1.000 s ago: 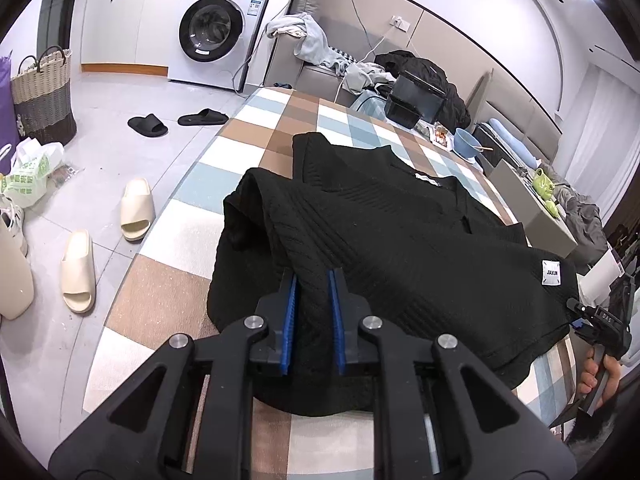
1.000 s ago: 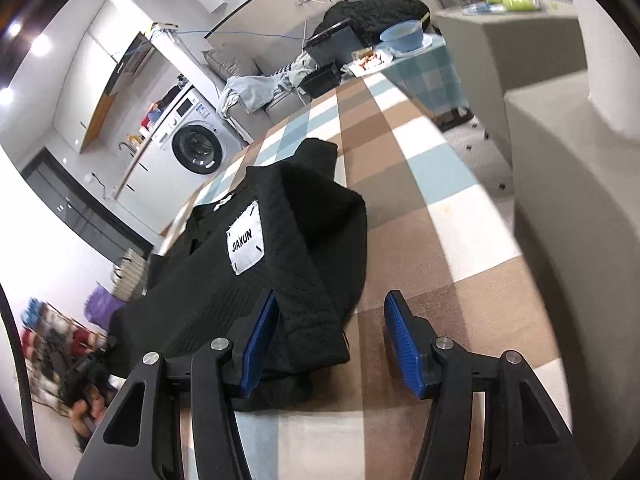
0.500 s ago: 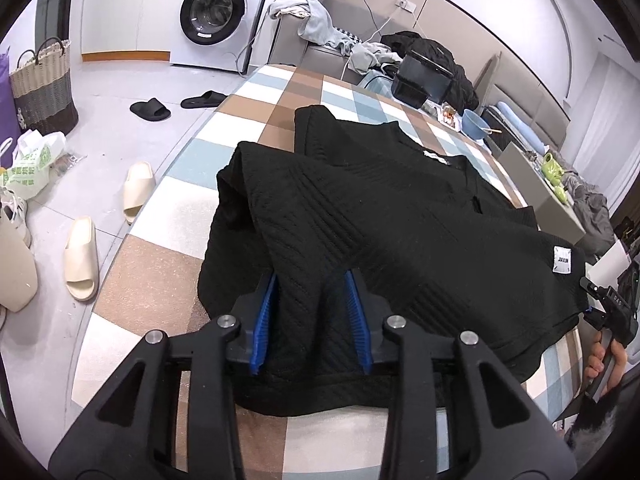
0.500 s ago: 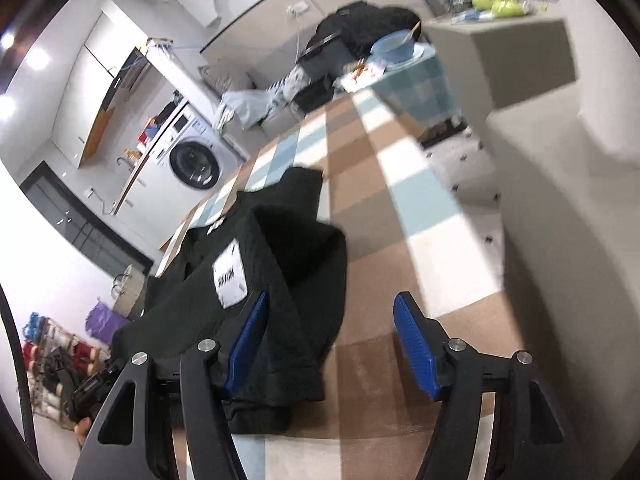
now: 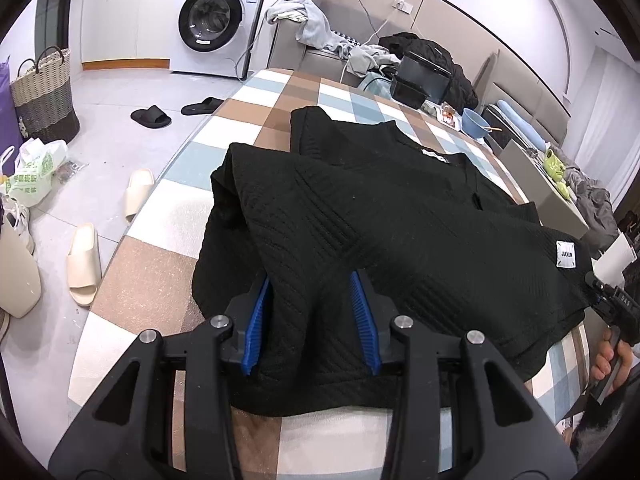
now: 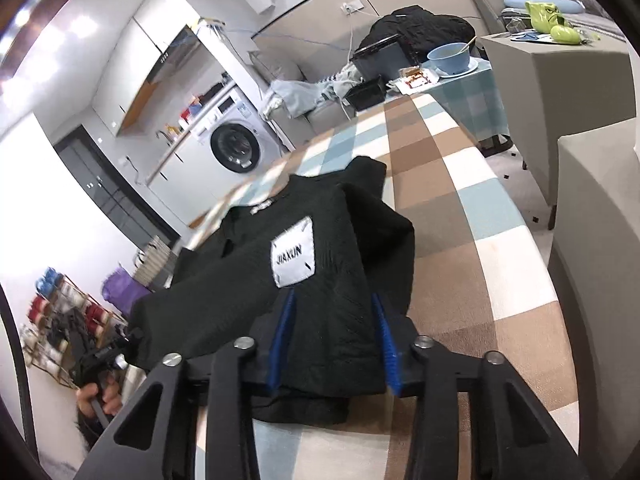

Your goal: Fold small clothes

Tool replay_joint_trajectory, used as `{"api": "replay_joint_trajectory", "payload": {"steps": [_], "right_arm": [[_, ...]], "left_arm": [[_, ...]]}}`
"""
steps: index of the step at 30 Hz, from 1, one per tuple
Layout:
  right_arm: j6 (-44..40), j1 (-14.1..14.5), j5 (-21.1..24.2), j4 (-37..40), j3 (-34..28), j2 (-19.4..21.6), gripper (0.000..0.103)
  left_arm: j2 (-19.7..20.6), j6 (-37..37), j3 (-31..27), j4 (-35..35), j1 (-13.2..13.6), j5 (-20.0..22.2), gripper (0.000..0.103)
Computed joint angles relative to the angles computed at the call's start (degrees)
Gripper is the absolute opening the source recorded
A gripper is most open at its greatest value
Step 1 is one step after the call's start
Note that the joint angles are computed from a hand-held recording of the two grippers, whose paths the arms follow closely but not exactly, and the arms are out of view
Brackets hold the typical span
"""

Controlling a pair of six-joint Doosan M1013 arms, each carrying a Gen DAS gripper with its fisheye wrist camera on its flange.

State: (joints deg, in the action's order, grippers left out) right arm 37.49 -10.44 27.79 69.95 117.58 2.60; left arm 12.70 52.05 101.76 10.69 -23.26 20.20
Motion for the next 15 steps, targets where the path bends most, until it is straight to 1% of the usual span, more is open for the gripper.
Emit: {"api": "replay_joint_trajectory", "payload": {"steps": [2, 3, 6, 7, 8, 10, 15], "right_arm": [[3.5, 0.5, -0.7, -3.5, -0.4, 0.5, 0.029], [4.3, 0.5, -0.8, -3.7, -0.4, 0.7, 0.022], [1.3, 0.5, -1.6, 0.0, 0.1, 0.7, 0.010], [-0.6, 0.6, -2.0, 1.9, 0.3, 0.6, 0.009], [-1.2, 0.8, -2.5, 2.3, 0.4, 0.3, 0.008], [-1.9, 1.1, -3.3, 2.3, 0.2, 0.1, 0.008], [-5.1, 0.9, -3.4, 6.1, -0.1, -0.4, 0.008]], "left_arm": [[0.0, -0.3, 0.0, 0.6, -0.1, 0.1, 0.033], [0.0, -1.3, 0.0, 2.0, -0.2, 0.2, 0.028], [-0.1, -5.3, 0.1, 7.8, -0.7, 0.9, 0.016], [-0.2, -6.1, 0.2, 8.9, -0.8, 0.8, 0.013], [-0.3, -7.2, 0.3, 10.2, -0.9, 0.6, 0.009], [-0.5, -9.1, 0.5, 12.5, -0.9, 0.3, 0.007], [-0.9, -9.5, 0.6, 12.7, -0.6, 0.0, 0.007]]}}
